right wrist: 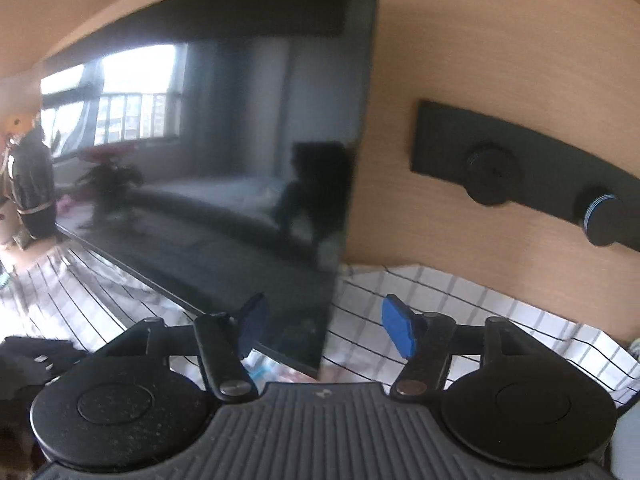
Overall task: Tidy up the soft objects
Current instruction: 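Grasp the blue wet wipes pack with the left gripper while the right grasps a small clear clip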
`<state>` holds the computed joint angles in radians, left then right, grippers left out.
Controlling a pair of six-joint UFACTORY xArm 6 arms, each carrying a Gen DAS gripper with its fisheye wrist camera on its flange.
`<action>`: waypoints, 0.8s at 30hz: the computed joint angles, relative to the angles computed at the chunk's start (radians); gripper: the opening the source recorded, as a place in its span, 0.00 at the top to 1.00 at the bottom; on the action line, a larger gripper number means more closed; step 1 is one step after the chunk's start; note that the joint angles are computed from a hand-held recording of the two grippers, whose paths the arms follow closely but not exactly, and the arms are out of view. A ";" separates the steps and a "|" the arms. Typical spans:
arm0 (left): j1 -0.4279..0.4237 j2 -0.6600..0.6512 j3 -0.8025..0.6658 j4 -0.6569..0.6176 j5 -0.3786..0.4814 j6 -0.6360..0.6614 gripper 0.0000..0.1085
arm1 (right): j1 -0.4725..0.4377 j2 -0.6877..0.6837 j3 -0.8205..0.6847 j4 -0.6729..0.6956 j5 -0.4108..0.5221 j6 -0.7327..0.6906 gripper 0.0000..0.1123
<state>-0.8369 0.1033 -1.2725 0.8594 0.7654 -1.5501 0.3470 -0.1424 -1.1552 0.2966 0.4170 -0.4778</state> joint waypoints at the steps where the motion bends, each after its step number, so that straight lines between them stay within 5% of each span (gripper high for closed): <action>1: 0.021 0.051 -0.047 -0.037 -0.023 0.048 0.50 | -0.013 0.005 -0.002 0.001 0.011 -0.014 0.43; 4: 0.063 0.199 -0.200 -0.149 -0.030 0.165 0.50 | -0.049 0.029 -0.001 0.067 0.015 -0.137 0.43; 10: 0.092 0.477 -0.551 -0.410 0.175 0.510 0.49 | -0.118 0.119 -0.049 0.250 0.063 -0.361 0.43; 13: 0.104 0.523 -0.594 -0.452 0.257 0.555 0.46 | -0.145 0.179 -0.087 0.279 0.109 -0.393 0.43; 24: 0.168 0.442 -0.374 -0.593 0.035 0.515 0.39 | -0.167 0.251 -0.104 0.281 0.189 -0.370 0.43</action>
